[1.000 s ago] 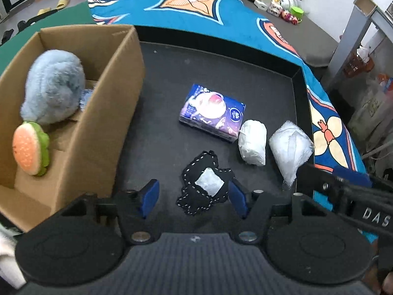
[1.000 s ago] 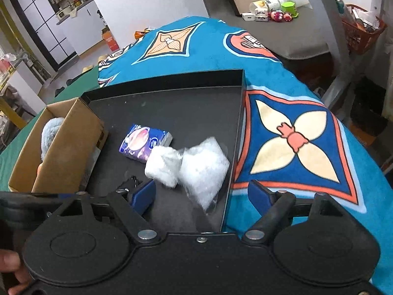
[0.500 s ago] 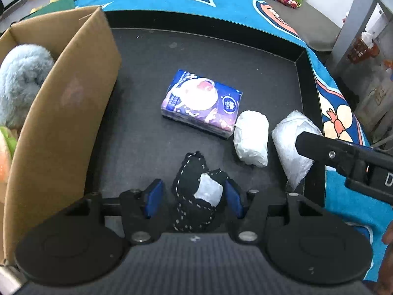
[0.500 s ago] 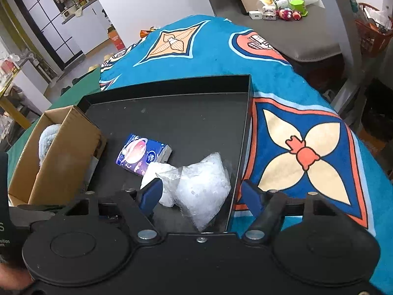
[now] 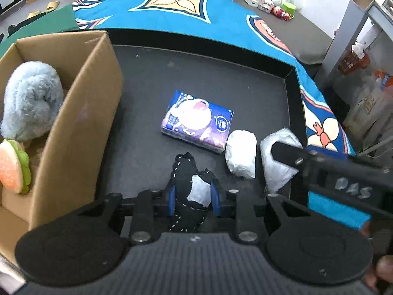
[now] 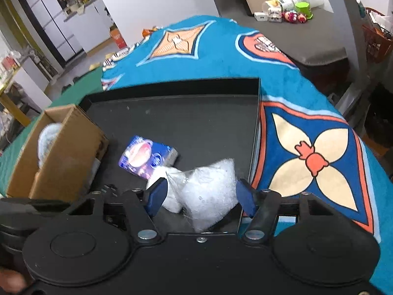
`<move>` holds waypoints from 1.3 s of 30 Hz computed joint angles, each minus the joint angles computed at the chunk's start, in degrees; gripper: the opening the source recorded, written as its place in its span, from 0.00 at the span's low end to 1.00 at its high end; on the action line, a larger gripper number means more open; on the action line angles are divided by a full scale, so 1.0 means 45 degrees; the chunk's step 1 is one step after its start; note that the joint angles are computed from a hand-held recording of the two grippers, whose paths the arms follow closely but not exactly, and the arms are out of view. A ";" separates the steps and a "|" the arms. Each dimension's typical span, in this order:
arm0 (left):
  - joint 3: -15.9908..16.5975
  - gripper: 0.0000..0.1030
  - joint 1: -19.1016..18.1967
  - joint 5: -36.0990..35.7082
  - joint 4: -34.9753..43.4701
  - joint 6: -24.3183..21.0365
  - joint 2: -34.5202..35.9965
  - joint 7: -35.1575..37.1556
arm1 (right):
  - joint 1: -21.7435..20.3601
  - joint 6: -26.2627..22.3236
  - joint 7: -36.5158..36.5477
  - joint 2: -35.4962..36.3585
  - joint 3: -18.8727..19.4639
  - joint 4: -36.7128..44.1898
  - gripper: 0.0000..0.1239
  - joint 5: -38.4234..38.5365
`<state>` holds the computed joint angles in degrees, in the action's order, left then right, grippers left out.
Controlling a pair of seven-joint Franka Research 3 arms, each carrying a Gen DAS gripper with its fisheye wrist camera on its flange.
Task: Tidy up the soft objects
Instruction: 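Grasp the black felt plush with the left gripper while the right gripper grasps the clear bag, then carry the black plush with the left gripper over the box while the right gripper carries the bag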
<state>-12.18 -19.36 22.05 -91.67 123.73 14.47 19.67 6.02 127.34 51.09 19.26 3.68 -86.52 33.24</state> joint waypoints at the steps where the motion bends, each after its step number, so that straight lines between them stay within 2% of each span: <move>1: 0.0012 0.26 -0.0012 0.0043 -0.0037 -0.0018 -0.0059 -0.0058 | 0.0065 0.0020 0.0031 0.0040 -0.0030 -0.0010 0.40 -0.0188; 6: -0.0014 0.27 0.0056 0.0006 -0.0364 -0.0045 -0.0508 -0.0244 | 0.0229 -0.0183 0.0952 0.0047 -0.0218 0.0126 0.25 -0.0941; 10: -0.0066 0.27 0.0126 0.0062 -0.0654 0.0103 -0.0927 -0.0248 | 0.0165 -0.0331 0.1343 -0.0280 -0.0255 -0.0052 0.22 -0.1033; 39: -0.0580 0.27 0.0668 -0.0166 -0.2534 0.0304 -0.4309 0.0957 | 0.0733 0.0769 0.2260 -0.4099 -0.0524 -0.2903 0.21 -0.0661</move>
<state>-14.79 -16.36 21.30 -103.08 125.10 -4.91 23.97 9.31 130.80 61.26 0.81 1.32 -99.58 30.27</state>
